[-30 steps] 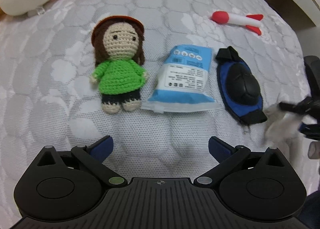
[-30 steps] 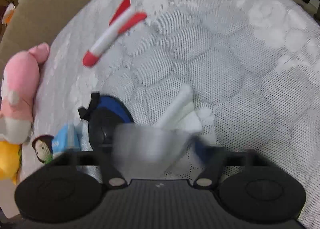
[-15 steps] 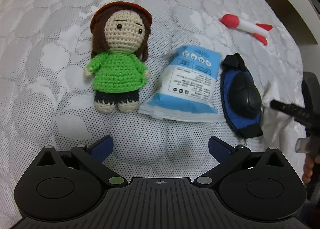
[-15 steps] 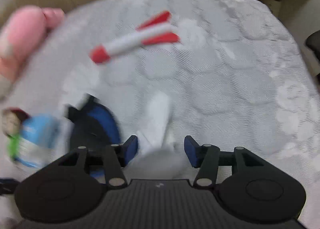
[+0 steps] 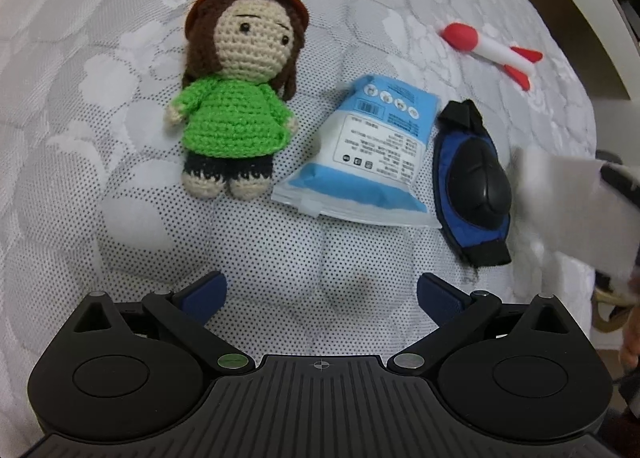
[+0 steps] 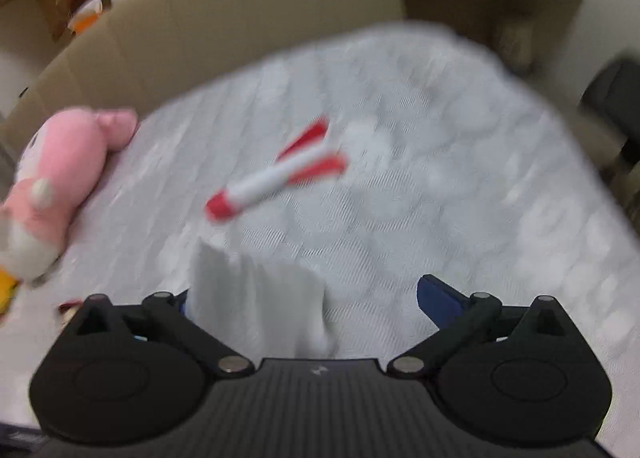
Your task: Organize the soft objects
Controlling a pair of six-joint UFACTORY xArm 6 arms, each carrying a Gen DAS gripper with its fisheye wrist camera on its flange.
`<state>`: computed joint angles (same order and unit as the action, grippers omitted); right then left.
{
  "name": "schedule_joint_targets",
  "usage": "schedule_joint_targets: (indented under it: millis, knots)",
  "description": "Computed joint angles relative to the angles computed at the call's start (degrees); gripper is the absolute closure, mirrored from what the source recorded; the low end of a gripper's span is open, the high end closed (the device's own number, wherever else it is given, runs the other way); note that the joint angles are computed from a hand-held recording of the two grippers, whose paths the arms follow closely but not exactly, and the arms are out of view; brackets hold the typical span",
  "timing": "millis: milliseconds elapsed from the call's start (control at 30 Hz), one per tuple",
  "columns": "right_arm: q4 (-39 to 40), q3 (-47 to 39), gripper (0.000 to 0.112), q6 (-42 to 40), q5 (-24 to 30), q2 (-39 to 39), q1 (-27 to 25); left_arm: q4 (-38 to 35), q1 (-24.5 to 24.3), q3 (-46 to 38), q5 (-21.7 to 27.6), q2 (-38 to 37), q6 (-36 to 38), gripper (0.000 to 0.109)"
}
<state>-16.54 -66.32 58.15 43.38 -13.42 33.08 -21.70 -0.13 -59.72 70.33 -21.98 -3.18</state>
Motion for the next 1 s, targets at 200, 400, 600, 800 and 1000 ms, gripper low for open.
schedule_joint_targets:
  millis: [200, 400, 600, 800, 1000]
  knots:
    - [8.2, -1.9, 0.039, -6.8, 7.8, 1.8, -1.9, -5.4, 1.6, -0.6, 1.7, 0.7, 0.9, 0.006]
    - [8.5, -1.2, 0.083, -9.7, 1.3, 5.1, -0.3, -6.0, 2.0, -1.1, 2.5, 1.6, 1.2, 0.006]
    - [14.5, -0.7, 0.089, -13.6, -9.7, 6.8, -0.5, -12.2, 1.6, -1.4, 2.5, 0.8, 13.7, 0.006]
    - [11.2, -2.3, 0.086, -17.0, -0.5, 7.2, -1.1, -24.7, -4.9, -2.6, 0.5, 3.4, 25.6, 0.006]
    - [19.5, 3.4, 0.084, -22.8, -4.6, 3.9, -4.5, -40.4, -10.3, -4.9, -3.2, 12.7, 24.7, 0.006]
